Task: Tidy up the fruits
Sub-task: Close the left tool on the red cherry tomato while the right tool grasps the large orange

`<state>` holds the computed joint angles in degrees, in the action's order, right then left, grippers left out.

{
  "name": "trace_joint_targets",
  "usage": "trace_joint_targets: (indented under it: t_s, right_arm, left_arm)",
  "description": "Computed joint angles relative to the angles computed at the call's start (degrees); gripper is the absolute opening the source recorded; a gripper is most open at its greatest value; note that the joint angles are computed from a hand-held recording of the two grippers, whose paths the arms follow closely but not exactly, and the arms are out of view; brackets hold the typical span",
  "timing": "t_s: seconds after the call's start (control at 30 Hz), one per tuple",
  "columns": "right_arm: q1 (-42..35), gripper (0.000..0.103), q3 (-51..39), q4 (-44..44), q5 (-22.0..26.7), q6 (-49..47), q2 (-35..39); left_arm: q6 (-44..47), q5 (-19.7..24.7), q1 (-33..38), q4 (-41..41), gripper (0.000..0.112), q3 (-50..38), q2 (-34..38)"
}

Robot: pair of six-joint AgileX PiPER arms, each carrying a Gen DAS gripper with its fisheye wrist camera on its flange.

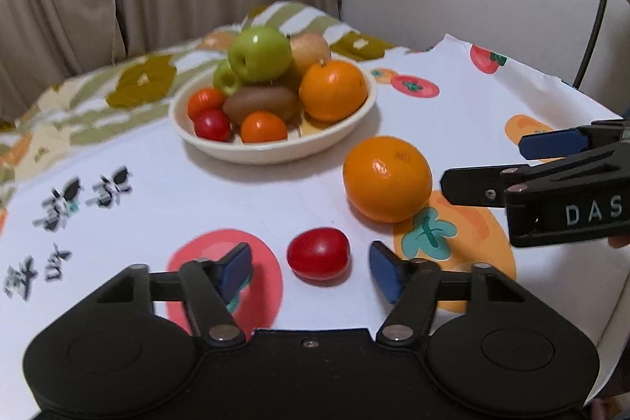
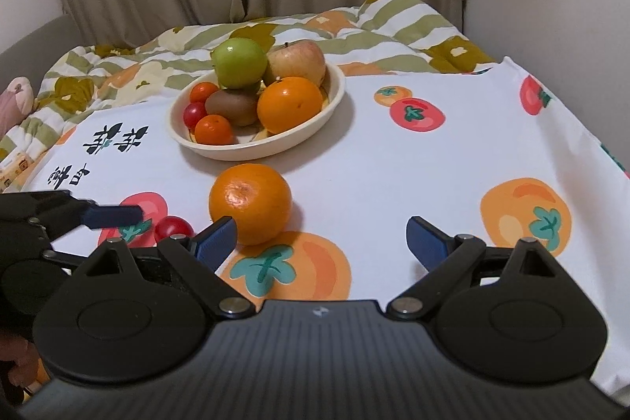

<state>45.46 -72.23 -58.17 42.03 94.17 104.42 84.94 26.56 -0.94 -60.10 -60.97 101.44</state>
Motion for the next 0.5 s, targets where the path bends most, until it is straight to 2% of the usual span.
trace_joint_targets:
  t_s: [0.13,0.33,0.43,0.5]
  right_arm:
    - [-0.77,0.103,-1.75,1.55,-1.05,-1.8,1.31]
    - [-1.36,0.103,-3.86,3.85,-1.54,-4.67,2.78]
    - [-1.4,0.103,-4.85,4.87,-1.39,-6.22,3.34]
    - [-1.38,0.103,-5.44,5.3,-1.21,-7.01,3.62]
  left_arm:
    - [-5.97,1.92,-0.09,5.07,0.063,-2.35,1.54]
    - [-9.19,2.99,-0.21,6.79,0.062,-3.64,2.1]
    - [-10.72,3.35,-0.41,7.83,0.052,-4.47,2.43]
    - [-11.21,2.39,-0.94,8.81,0.04,-4.48,2.29]
